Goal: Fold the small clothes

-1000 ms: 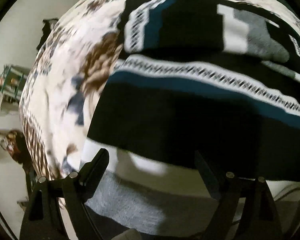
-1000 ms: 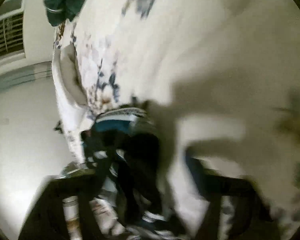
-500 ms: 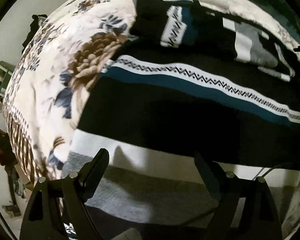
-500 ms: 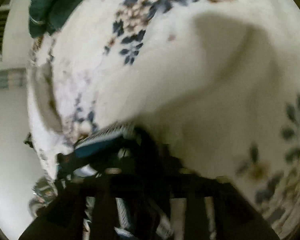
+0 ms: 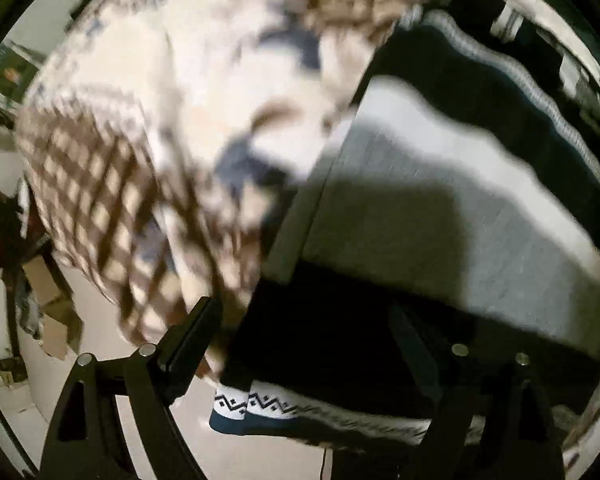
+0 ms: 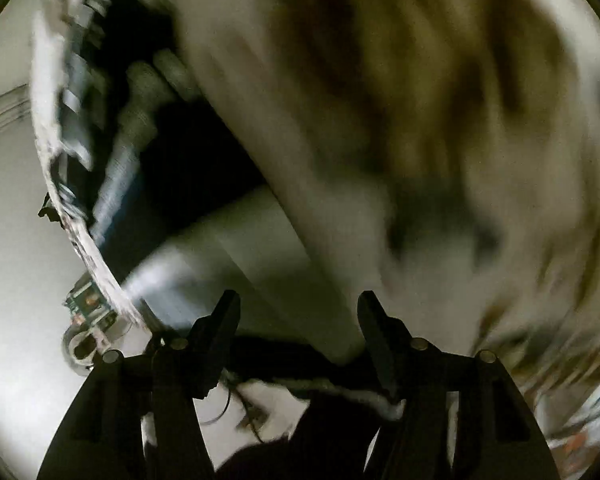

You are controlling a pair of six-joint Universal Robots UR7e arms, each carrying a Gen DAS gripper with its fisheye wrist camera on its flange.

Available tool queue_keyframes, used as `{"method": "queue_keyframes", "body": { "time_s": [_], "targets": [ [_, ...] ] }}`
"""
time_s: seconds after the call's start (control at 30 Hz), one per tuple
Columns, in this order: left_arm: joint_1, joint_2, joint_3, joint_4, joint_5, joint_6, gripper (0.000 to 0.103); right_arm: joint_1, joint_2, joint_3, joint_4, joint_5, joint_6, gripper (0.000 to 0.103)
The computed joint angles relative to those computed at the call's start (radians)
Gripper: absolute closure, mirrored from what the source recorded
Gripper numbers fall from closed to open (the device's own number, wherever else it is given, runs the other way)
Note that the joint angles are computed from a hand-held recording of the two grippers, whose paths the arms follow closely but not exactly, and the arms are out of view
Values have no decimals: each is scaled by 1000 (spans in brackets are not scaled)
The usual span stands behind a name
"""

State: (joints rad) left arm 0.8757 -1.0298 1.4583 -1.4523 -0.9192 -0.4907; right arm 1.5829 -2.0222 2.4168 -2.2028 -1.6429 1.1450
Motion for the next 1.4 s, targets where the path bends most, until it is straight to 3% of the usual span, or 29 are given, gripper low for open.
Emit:
{"method": "queue_keyframes", "body": {
  "time_s": [0.03,0.1,0.13,0.17,0.23,0.3,0.37,0.43,0.5,0.57,0.6,0.63,0.67,0.7,0.8,0.97,1.07,1.13,1.27,1.4],
  "targets": [
    [8,-10,15,-14,-21,14,23,6,1,36,-16,17,22,40],
    [13,-42,62,-85,-57,58,79,40,26,99,-93,15,55,42],
    [5,-55,82,-94,-50,67,92,70,47,118,-140,3,70,65],
    [-2,-69,98,-109,-51,82,97,99,63,124,-164,-13,85,92],
    [-15,-108,134,-152,-33,102,97,182,102,105,-166,-71,157,96],
    [0,-129,143,-146,-65,93,97,284,117,46,-46,-192,254,97],
    [14,-130,126,-129,-109,77,96,288,91,42,20,-199,302,96],
    [22,-116,75,-80,-147,42,93,240,103,20,34,-149,253,95],
    [24,-91,4,-12,-176,-11,86,211,164,-53,77,-97,182,84],
    [18,-81,-50,18,-180,-67,83,227,226,-172,167,-108,124,66],
    [19,-78,-70,14,-192,-90,76,235,241,-211,181,-122,100,50],
    [19,-70,-93,13,-207,-120,69,241,264,-265,197,-138,68,43],
    [21,-58,-120,2,-224,-152,56,240,282,-308,207,-145,37,43],
    [24,-46,-140,-25,-240,-170,49,231,318,-370,211,-148,-15,43],
    [30,27,-208,-141,-281,-183,49,205,441,-555,239,-161,-179,43],
    [56,248,-390,-348,-341,-154,49,183,750,-964,269,-241,-529,43],
    [93,392,-544,-412,-394,-163,49,154,934,-1186,269,-216,-662,43],
    [121,476,-632,-435,-452,-186,49,127,1028,-1326,314,-209,-697,43],
    [152,584,-780,-363,-495,-179,50,95,1239,-1610,425,-205,-712,43],
    [159,573,-758,-338,-489,-127,51,64,1319,-1702,459,-163,-715,43]
  ]
}}
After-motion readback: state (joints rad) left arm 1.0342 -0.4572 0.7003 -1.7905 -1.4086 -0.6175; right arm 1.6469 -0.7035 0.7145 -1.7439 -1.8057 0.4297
